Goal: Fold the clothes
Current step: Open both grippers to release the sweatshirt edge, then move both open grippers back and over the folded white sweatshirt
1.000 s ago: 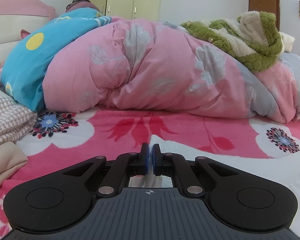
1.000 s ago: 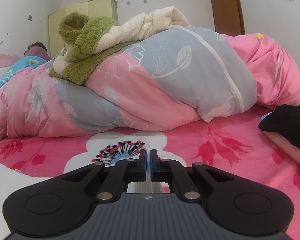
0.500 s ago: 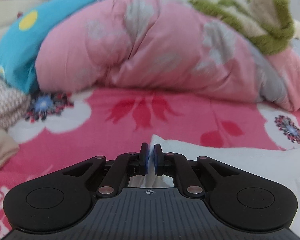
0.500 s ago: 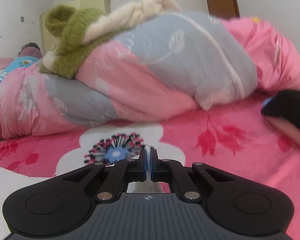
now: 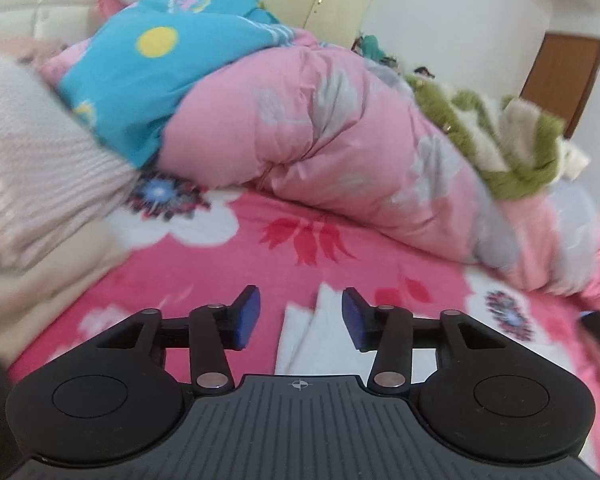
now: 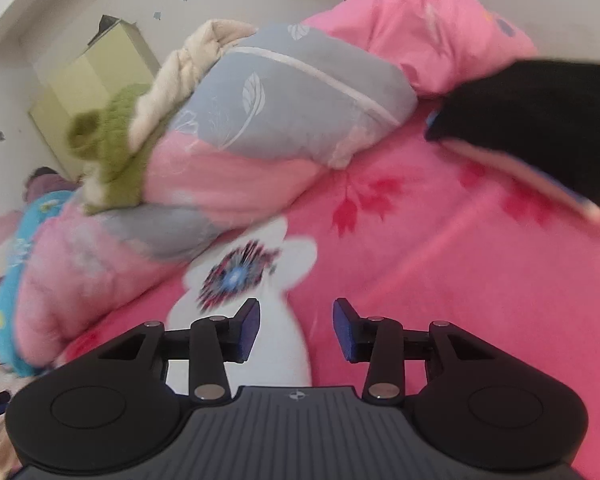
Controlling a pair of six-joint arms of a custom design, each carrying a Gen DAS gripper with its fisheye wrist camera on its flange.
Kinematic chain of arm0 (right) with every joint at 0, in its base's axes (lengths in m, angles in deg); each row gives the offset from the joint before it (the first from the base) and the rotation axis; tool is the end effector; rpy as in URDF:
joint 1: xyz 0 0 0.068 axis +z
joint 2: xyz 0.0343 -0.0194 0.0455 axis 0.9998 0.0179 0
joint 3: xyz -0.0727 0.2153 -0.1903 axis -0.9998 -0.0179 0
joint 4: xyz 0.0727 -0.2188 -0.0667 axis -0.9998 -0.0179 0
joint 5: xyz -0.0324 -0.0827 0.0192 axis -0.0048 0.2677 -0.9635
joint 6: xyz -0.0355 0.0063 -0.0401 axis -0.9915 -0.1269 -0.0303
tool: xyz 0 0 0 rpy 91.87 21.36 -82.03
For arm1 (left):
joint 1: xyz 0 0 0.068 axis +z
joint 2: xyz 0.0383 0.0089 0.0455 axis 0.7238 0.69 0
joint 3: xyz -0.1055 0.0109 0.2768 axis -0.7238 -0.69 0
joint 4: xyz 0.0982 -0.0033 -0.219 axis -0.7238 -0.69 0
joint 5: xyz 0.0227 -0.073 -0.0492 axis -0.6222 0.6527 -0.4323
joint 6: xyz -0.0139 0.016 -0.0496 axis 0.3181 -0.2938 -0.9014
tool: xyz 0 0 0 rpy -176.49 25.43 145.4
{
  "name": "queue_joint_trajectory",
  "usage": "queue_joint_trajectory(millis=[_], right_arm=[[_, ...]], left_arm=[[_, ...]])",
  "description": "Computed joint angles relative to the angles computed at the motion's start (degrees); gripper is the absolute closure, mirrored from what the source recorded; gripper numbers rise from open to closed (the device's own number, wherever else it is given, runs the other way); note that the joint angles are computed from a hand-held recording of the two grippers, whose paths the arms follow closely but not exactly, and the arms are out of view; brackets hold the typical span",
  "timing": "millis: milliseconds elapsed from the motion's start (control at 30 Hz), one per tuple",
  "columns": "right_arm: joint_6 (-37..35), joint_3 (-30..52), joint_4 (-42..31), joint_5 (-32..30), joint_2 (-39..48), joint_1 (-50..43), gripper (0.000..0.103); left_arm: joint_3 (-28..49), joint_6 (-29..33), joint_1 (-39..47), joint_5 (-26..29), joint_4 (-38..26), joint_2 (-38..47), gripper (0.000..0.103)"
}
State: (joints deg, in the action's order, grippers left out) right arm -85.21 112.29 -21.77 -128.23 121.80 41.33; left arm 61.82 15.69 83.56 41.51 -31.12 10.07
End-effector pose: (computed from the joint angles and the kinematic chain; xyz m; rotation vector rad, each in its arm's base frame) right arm 0.1845 -0.1651 0.2233 0.5197 2.0844 0.4478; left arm 0.2349 0.1494 0.2496 -0.2717 2.1384 -0.3940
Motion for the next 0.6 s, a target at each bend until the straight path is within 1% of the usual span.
queue_joint_trajectory(millis=[67,133,167,233,300,333,400,433,467,500,567,600], right_arm=[[-8.94,-0.34,-12.24,-3.97,-4.44,-6.62,0.06],[-18.21,-1.06,-24.21,-6.87,-8.06,-14.16,0.06],[-22.41,-1.06,-29.84,-8.66,-8.33,-17.98,0.06],[-33.22,-0.47,-43.21,-11.94,-6.34,-26.44,0.059],[-42.84,-0.16,-54.32,-13.67,-3.42,-32.07,0.059],[-46.87,-0.32,-58.91,-13.89,-2.43,-34.18,0.059],[-52.21,-1.56,-65.67,-13.56,-2.45,-36.47,0.059],[-54.46,-2.41,-68.69,-13.31,-2.66,-37.28,0.059],[-55.11,-3.58,-70.43,-13.33,-3.57,-37.07,0.059],[-54.18,-4.96,-70.76,-13.6,-5.26,-35.93,0.059],[-51.07,-7.63,-70.87,-14.51,-9.08,-32.92,0.059],[-46.86,-8.91,-69.39,-15.05,-12.32,-30.09,0.059]], left_arm=[[-0.61,6.32,5.95,5.81,-8.38,-1.54,0.058],[-0.91,15.17,12.11,10.78,-18.25,-1.59,0.058],[-0.81,19.69,14.59,12.38,-22.98,-0.98,0.058],[-0.98,29.44,19.04,14.56,-31.47,0.85,0.058],[-1.66,37.62,22.46,15.46,-37.02,2.54,0.058],[-2.24,39.89,23.48,15.48,-38.08,3.24,0.058],[-3.47,43.82,25.32,15.6,-39.44,5.1,0.058],[-4.12,45.35,26.06,15.91,-39.52,6.27,0.059],[-4.8,48.34,27.21,16.28,-39.92,7.31,0.059],[-6.31,51.07,27.72,16.34,-38.34,7.11,0.059],[-11.16,53.42,26.85,15.27,-30.15,3.54,0.06],[-13.67,54.36,26.26,14.62,-25.76,1.57,0.061]])
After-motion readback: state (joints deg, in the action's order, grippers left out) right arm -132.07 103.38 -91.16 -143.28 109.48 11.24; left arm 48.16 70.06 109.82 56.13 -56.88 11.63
